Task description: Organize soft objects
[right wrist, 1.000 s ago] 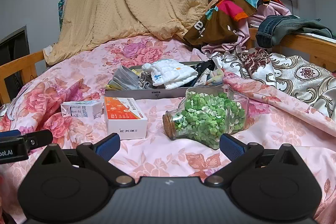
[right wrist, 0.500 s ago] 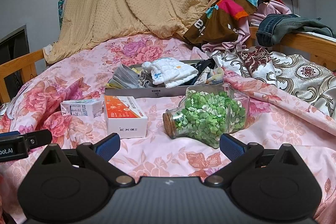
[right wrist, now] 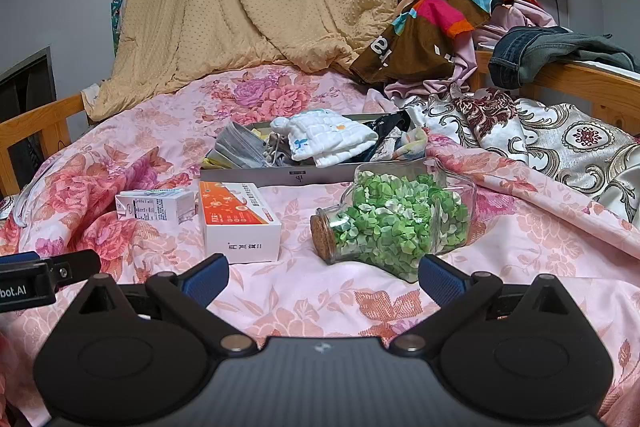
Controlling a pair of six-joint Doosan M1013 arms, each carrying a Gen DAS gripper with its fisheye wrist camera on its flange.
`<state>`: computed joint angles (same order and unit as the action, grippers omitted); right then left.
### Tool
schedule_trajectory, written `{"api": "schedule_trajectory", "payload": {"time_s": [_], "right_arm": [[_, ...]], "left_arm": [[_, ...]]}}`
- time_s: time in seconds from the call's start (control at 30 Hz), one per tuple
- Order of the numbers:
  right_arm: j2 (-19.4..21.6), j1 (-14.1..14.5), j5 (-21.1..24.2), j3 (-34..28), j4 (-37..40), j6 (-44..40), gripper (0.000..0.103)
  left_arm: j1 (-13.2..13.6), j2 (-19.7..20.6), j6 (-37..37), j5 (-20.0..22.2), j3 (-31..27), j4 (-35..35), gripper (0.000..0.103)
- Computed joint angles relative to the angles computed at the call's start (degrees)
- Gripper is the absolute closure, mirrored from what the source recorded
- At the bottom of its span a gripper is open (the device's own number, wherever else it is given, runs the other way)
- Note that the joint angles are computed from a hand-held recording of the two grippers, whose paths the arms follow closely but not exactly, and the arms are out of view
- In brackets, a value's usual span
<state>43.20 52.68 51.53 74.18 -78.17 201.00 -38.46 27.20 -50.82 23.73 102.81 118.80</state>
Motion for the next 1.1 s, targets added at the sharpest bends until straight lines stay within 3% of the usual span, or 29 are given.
{"api": "schedule_trajectory", "payload": {"time_s": [1.1], "right_arm": [[0.04,-0.03,-0.04,-0.14,0.27,-0.31,0.0]], "left_arm": [[-0.04,0.16,1.18,-0.5,-0.05,-1.11,0.001]]}}
